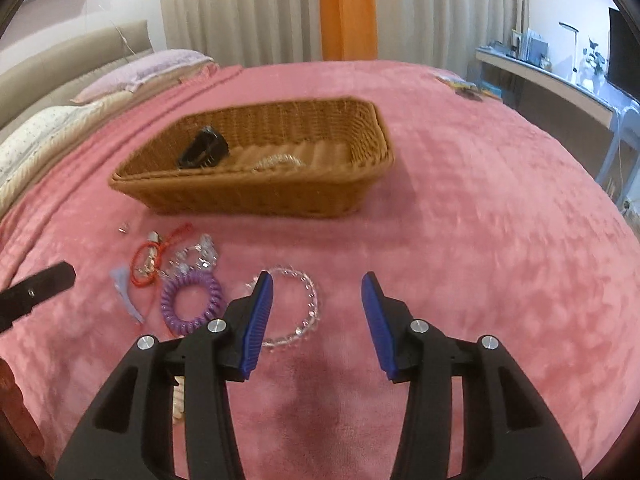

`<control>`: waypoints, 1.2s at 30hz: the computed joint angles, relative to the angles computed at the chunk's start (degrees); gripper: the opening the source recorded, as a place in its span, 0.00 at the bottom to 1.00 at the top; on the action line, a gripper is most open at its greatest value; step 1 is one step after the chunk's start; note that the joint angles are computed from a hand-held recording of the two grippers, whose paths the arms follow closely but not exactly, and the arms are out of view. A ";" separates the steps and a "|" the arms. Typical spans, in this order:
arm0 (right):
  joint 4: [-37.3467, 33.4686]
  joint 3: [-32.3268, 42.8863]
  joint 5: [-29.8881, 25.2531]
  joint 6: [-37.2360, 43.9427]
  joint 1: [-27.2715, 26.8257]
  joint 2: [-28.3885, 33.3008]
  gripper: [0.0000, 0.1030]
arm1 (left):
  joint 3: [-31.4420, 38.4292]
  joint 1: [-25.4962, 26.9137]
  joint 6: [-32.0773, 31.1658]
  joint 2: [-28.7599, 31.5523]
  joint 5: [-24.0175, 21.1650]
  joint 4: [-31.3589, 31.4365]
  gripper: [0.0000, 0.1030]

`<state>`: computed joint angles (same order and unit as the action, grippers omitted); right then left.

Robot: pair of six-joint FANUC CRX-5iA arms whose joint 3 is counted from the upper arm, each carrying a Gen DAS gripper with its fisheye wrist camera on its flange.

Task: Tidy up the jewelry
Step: 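Grasp the clear plastic clip with the left tool while the right tool grasps another bead bracelet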

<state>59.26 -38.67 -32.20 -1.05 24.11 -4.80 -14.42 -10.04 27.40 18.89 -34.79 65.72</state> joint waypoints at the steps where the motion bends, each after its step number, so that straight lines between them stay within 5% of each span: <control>1: -0.91 0.43 -0.28 0.81 0.08 0.54 0.40 | 0.95 -0.08 2.29 0.75 -0.10 -2.22 0.45; 5: -5.86 2.27 -1.34 5.25 0.58 2.67 0.28 | 2.97 -0.49 7.65 2.72 -0.44 -6.56 0.45; 14: -9.12 4.53 -3.55 9.48 1.74 5.09 0.24 | 9.38 -2.65 20.44 5.57 1.84 -21.68 0.44; 17: -9.33 4.50 -3.37 9.83 1.74 5.16 0.23 | 10.69 -2.66 22.71 5.74 1.61 -25.46 0.35; 19: -9.33 4.43 -3.29 9.87 1.79 5.11 0.22 | 9.76 -2.17 19.75 5.23 1.02 -23.68 0.34; 20: -9.35 4.34 -3.15 9.90 1.75 5.00 0.21 | 9.67 -1.92 19.08 5.13 0.82 -23.64 0.18; 28: -9.46 3.78 -2.19 9.67 1.54 4.31 0.15 | 10.10 2.21 2.99 6.42 -9.78 -17.38 0.16; 36: -11.19 3.11 0.84 10.18 0.05 3.28 0.11 | 7.11 2.12 -2.96 5.40 -8.39 -14.07 0.16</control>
<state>48.07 -35.56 -31.36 9.13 24.16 -1.52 -7.31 -7.92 24.44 24.29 -43.18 51.65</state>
